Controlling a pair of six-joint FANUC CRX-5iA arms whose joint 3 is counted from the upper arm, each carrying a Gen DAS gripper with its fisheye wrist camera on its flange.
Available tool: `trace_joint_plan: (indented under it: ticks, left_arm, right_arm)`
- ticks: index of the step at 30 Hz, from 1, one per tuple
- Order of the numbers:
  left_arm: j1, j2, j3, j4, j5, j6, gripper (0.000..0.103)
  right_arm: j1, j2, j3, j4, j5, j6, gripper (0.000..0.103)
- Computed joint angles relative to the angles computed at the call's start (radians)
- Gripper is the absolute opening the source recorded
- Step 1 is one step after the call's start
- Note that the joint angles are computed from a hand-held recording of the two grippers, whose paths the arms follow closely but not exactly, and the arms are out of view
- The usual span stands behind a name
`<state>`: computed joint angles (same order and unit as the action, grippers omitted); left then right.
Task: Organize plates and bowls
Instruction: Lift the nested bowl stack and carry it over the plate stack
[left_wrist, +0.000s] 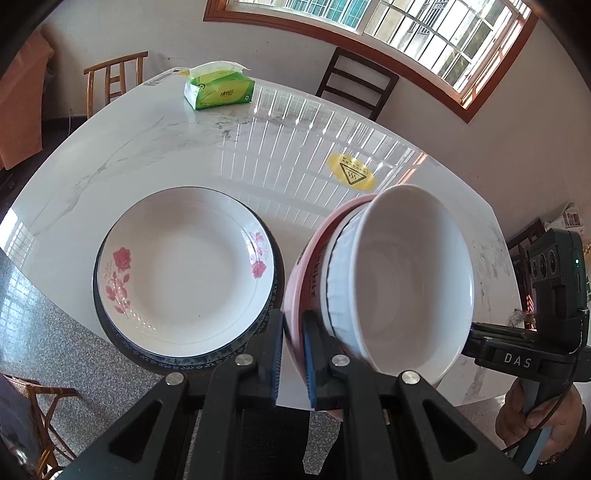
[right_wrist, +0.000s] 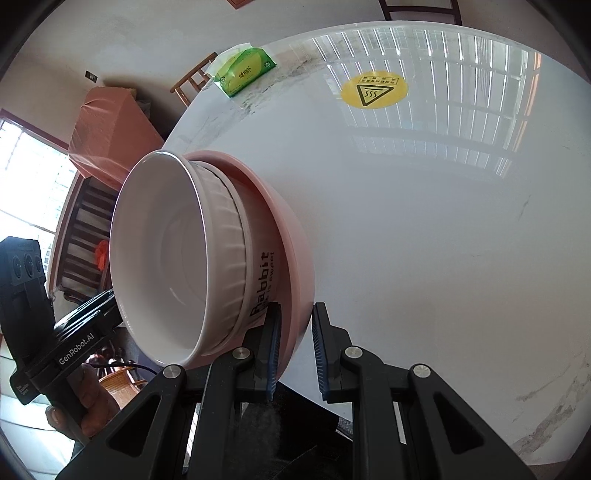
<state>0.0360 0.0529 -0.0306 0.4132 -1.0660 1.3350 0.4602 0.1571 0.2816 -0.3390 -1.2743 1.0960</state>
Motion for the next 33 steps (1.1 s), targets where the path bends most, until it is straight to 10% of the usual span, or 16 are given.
trace_joint_plan:
  ticks: [33]
  left_arm:
    - [0.215, 0.01, 0.037, 0.019, -0.062, 0.004, 0.01]
  right_arm:
    - [0.084, 0.269, 0.371, -0.04, -0.121, 0.028, 0.017]
